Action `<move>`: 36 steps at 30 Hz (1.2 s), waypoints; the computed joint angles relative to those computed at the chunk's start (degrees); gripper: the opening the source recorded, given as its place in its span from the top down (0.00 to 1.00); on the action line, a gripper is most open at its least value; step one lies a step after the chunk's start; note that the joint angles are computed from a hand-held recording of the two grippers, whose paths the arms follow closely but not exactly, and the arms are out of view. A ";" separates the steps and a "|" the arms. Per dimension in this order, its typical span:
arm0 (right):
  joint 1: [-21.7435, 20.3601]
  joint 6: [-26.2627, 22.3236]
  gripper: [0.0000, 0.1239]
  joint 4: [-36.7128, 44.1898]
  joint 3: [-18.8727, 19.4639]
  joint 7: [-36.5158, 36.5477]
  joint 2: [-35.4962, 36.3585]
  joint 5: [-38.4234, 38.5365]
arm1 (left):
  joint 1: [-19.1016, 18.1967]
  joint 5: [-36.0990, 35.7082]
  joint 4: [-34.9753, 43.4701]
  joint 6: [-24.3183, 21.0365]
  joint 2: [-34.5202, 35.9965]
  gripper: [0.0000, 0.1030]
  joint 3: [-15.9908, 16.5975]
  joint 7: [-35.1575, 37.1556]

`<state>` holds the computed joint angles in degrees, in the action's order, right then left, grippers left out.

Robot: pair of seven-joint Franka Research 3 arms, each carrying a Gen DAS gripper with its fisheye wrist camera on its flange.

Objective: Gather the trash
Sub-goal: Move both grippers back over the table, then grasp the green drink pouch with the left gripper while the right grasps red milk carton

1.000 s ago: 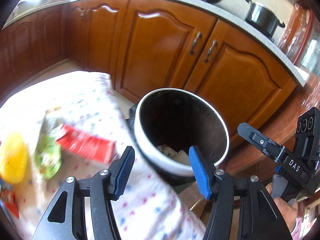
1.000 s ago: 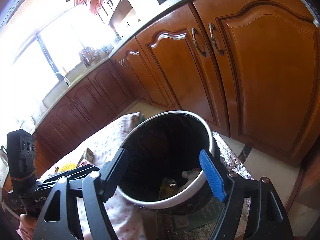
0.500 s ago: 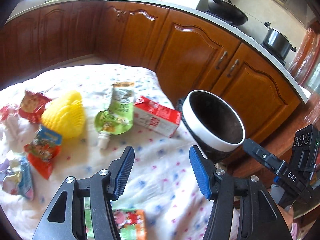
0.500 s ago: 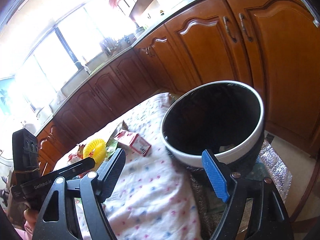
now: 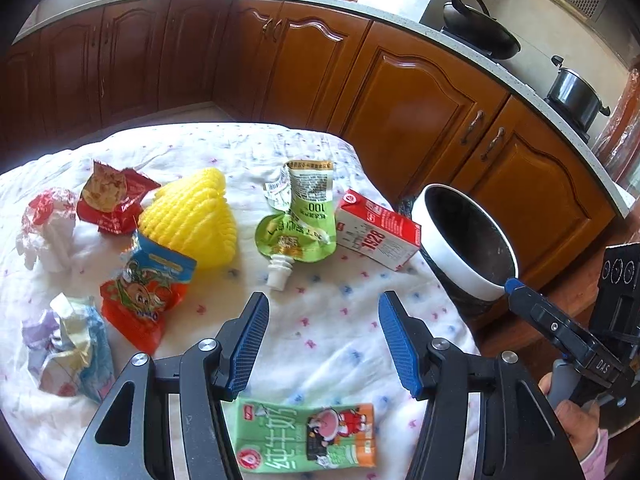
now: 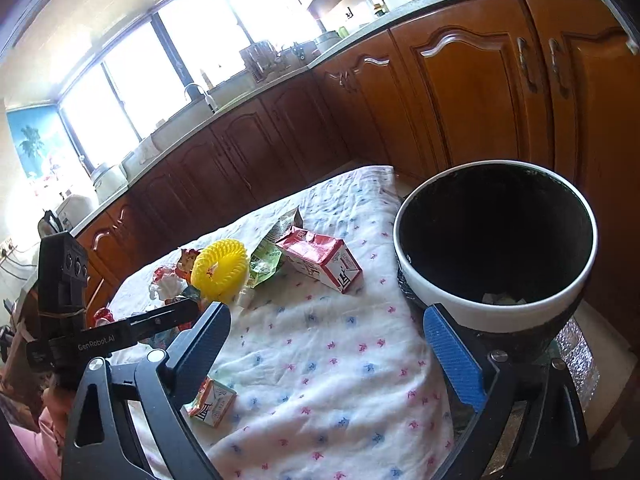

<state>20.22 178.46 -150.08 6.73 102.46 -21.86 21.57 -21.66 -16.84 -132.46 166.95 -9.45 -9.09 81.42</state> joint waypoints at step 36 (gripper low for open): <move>-1.46 -13.46 0.73 16.16 -1.30 -16.46 16.05 -1.51 | 8.72 20.49 29.37 -14.42 23.93 0.99 -6.67 -2.60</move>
<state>18.76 165.01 -133.92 5.43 86.01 -5.81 20.06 -12.94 3.66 -103.09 152.53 14.49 -15.76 78.81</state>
